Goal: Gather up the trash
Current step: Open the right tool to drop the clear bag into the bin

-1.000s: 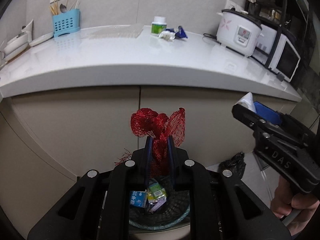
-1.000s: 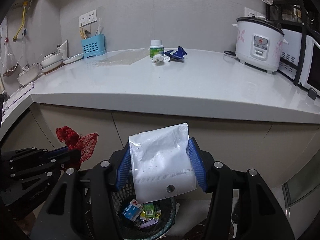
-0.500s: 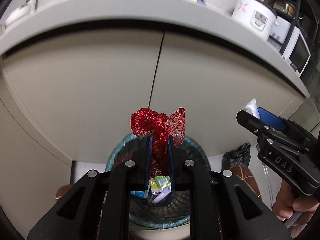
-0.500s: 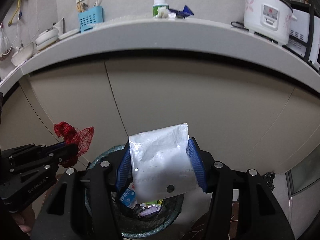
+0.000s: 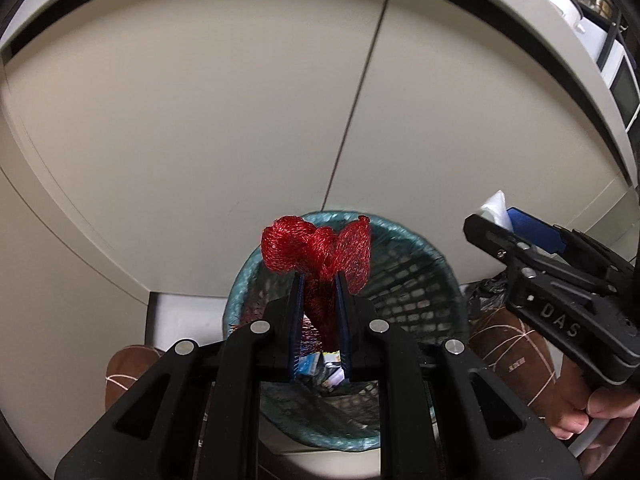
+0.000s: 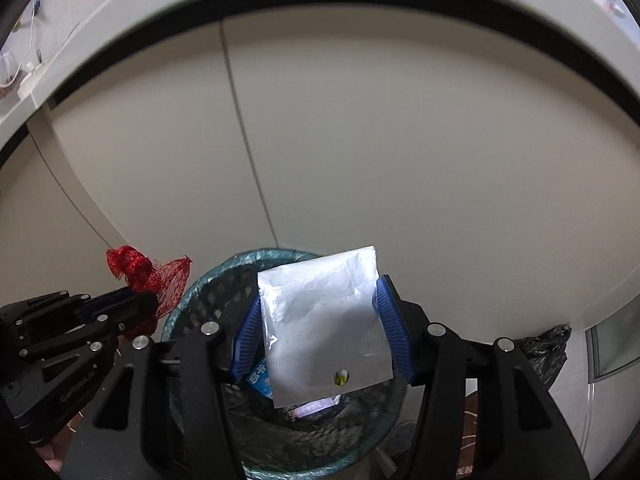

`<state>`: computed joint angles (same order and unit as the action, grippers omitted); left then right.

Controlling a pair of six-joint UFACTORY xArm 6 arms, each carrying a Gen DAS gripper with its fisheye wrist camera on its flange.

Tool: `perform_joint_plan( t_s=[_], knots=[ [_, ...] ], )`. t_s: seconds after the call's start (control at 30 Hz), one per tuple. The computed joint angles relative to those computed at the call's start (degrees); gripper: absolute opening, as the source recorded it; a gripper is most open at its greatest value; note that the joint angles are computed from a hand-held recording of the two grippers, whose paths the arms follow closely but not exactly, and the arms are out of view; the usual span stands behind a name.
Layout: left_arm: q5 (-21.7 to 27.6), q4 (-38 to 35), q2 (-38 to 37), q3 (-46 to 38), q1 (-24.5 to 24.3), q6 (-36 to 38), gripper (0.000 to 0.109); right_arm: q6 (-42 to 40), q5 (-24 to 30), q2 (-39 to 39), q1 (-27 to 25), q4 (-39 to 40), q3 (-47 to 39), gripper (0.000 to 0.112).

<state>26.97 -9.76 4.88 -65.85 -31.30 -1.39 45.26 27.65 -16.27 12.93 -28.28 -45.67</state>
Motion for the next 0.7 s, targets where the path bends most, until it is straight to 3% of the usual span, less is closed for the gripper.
perform_joint_plan(
  t_s=[0.47,0.7],
  knots=[
    [0.4,-2.5,1.8,1.1,2.8,1.6,0.014,-8.8,-2.9,10.6,-1.1,9.1,-3.3,0.053],
    [1.0,-1.7,2.5,0.8,3.0,0.8,0.014,-8.0,-5.1,12.8,-0.9,8.0,-2.8,0.059]
  ],
)
